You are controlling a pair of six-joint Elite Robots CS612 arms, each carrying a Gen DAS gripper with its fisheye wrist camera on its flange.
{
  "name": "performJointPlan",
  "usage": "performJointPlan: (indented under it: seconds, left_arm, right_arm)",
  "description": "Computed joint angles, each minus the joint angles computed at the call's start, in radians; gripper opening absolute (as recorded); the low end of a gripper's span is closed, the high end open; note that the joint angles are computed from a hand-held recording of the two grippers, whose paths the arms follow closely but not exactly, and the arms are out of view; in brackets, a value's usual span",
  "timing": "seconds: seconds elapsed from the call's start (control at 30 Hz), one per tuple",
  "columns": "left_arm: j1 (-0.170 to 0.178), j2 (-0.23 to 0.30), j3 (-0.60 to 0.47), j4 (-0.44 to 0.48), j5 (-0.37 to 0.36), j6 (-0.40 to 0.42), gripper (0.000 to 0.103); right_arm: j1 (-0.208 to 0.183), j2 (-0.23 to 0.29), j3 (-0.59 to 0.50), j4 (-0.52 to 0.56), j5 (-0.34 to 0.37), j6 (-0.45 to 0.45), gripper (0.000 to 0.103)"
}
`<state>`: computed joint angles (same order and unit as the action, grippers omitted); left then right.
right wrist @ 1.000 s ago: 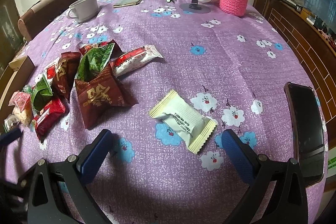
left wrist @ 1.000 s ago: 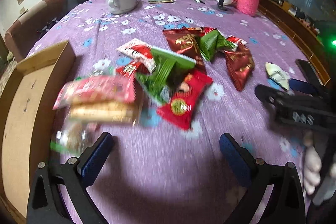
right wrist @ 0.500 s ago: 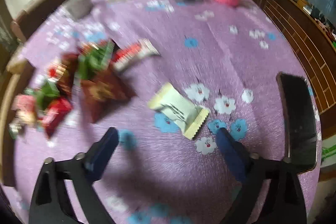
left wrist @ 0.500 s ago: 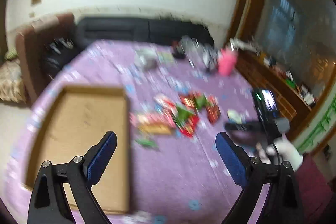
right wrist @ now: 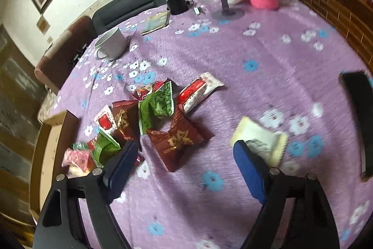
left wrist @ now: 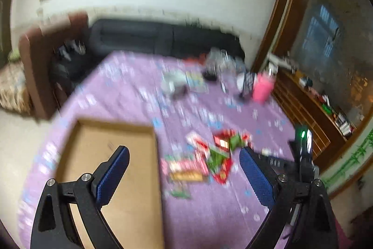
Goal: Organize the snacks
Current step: 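Grasp the red snack packet with the left gripper while the right gripper grasps a brown packet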
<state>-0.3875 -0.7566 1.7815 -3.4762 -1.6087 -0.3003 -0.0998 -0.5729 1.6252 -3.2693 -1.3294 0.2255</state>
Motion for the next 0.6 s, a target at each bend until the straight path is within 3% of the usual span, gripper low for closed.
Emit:
performJointPlan:
  seconds: [0.03,0.1,0.17,0.2,0.27,0.3,0.33,0.37,0.5,0.6]
  left_arm:
    - [0.000,0.020,-0.025,0.039,-0.018,0.004,0.096]
    - [-0.010,0.046,-0.054,0.074,-0.021,0.030,0.076]
    - [-0.016,0.066,-0.085,0.118,-0.042,0.048,0.065]
    - [-0.017,0.076,-0.100,0.138,-0.063,0.053,0.064]
    - [-0.025,0.092,-0.129,0.177,-0.068,0.062,0.064]
    - [-0.030,0.101,-0.144,0.197,-0.063,0.066,0.064]
    - [-0.033,0.104,-0.153,0.210,-0.063,0.070,0.064]
    - [-0.038,0.110,-0.168,0.231,-0.060,0.077,0.064]
    - [-0.065,0.141,-0.230,0.318,-0.019,0.124,0.064]
    - [-0.092,0.157,-0.243,0.320,0.021,0.203,0.064]
  right_arm:
    - [0.001,0.005,-0.004,0.002,0.005,0.013,0.083]
    - [0.002,0.018,-0.015,-0.017,0.035,0.033,0.083]
    - [0.008,0.027,-0.025,-0.027,0.029,0.038,0.081]
    - [0.010,0.031,-0.031,-0.033,0.028,0.040,0.077]
    - [0.012,0.039,-0.043,-0.021,0.022,0.046,0.048]
    - [0.008,0.045,-0.048,-0.016,0.040,0.051,0.040]
    - [0.003,0.049,-0.050,-0.017,0.066,0.054,0.023]
    - [-0.001,0.052,-0.051,-0.016,0.076,0.057,0.016]
    - [-0.020,0.054,-0.049,-0.013,0.133,0.075,0.011]
    - [-0.030,0.055,-0.048,-0.009,0.168,0.094,0.007]
